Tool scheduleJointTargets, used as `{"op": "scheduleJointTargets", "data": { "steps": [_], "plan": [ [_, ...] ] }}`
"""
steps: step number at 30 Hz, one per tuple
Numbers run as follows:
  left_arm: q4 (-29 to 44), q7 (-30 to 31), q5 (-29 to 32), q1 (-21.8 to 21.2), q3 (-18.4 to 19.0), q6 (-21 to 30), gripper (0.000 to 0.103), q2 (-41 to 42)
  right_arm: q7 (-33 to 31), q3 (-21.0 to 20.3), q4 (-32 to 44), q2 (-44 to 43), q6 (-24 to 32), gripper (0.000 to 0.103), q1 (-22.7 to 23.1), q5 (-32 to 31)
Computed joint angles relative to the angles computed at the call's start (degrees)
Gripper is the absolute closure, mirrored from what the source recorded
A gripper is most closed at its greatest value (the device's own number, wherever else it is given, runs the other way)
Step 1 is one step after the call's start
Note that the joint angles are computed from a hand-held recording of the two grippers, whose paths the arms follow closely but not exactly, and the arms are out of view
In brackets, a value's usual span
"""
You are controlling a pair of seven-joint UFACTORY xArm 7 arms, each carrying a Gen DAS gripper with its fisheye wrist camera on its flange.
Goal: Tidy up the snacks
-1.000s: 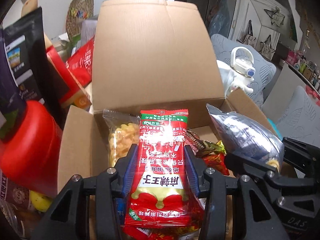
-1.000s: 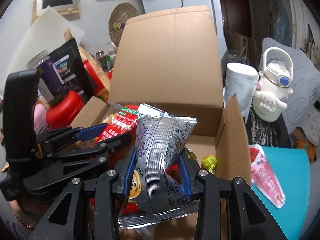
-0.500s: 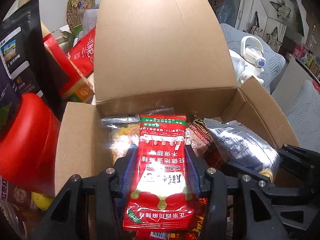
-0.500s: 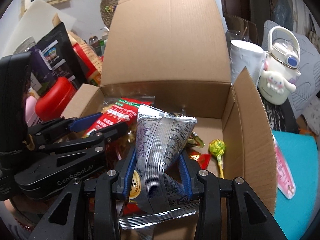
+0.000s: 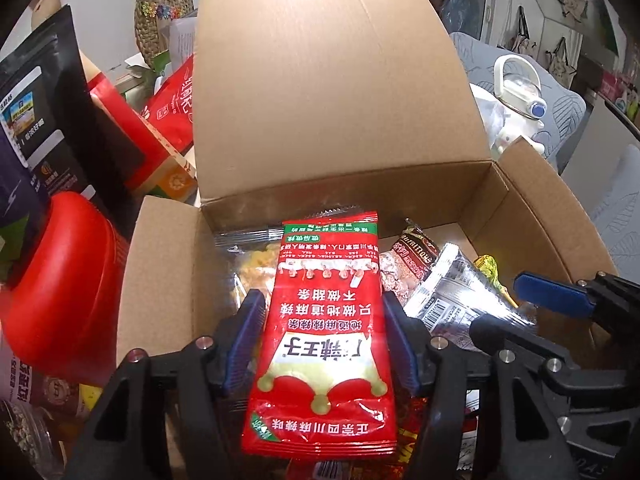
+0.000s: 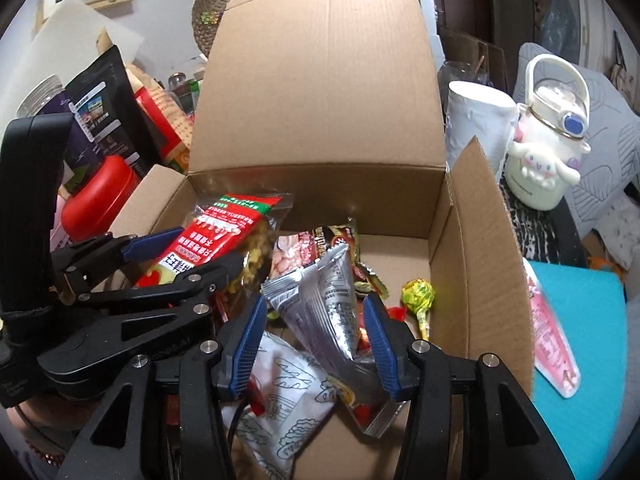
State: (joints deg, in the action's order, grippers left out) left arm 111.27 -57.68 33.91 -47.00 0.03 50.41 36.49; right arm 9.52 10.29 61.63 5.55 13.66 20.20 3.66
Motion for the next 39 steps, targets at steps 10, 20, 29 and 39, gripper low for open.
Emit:
{"op": "scheduleJointTargets", "data": {
  "steps": [10,20,29,39],
  "plan": [
    [-2.3,-2.2,2.3,-0.9,0.0,-1.8,0.045,-2.5,14.3,-1.8,-4.3,-4.9,-1.8,0.053,0.8,-14.3],
    [-5.8,-7.2,9.0,-3.3,-0.5,-0.9,0.045,-9.0,25.5,2.7,-9.1,-15.5,-2.9,0.053,-4.6,-25.1],
    [-10.1,-14.6,20.8,-5.5,-4.4,3.9,0.044,-17.7,29.2,9.8,-13.5,-28.4,-3.4,0.053,-10.5,-27.7],
    [-18.6,-23.4,29.9,-5.6,-12.5,10.6,0.032,-26.7,29.1,14.8,-20.7,-43.6,-2.0,0.053,-11.7,-23.1]
  ]
}}
